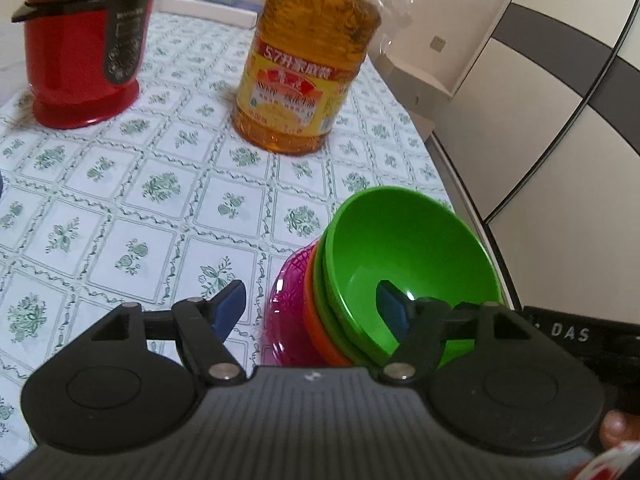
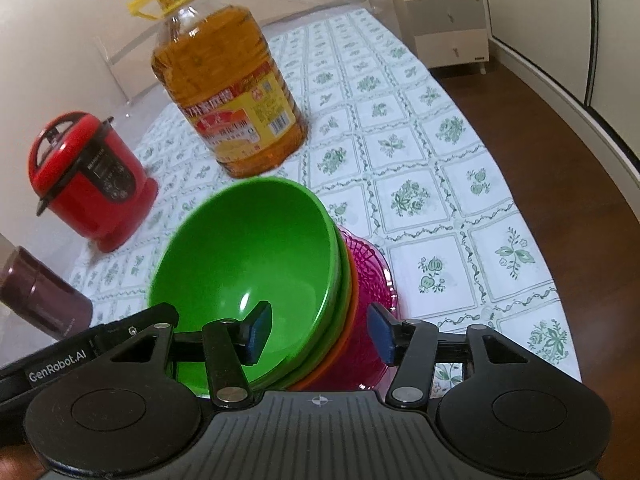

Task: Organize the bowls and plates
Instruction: 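Lower the bowl stack onto the pink plates and open both grippers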

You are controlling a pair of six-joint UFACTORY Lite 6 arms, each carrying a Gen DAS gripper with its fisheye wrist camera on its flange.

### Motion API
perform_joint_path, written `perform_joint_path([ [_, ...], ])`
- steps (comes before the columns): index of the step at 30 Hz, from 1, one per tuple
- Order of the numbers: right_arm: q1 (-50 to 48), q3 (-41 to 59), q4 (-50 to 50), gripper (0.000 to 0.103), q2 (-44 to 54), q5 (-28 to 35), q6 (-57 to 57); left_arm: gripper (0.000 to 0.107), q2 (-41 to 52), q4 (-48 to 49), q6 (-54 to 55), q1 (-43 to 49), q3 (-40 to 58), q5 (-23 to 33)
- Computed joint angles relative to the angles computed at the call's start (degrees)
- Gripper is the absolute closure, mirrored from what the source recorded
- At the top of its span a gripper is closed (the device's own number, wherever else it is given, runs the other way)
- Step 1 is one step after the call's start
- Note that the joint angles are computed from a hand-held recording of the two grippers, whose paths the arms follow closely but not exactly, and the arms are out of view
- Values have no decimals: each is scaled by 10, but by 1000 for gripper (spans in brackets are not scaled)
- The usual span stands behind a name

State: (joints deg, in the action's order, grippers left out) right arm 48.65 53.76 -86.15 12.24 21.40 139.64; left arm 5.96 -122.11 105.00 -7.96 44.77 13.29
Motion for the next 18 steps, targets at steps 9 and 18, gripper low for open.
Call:
perform_joint_path([
  [9, 63, -48, -3, 49, -63, 54, 49, 31, -118, -5, 2, 9, -96, -7],
  [18, 162, -109, 9, 49, -123, 127, 112, 26, -260, 124, -125, 11, -202, -8],
])
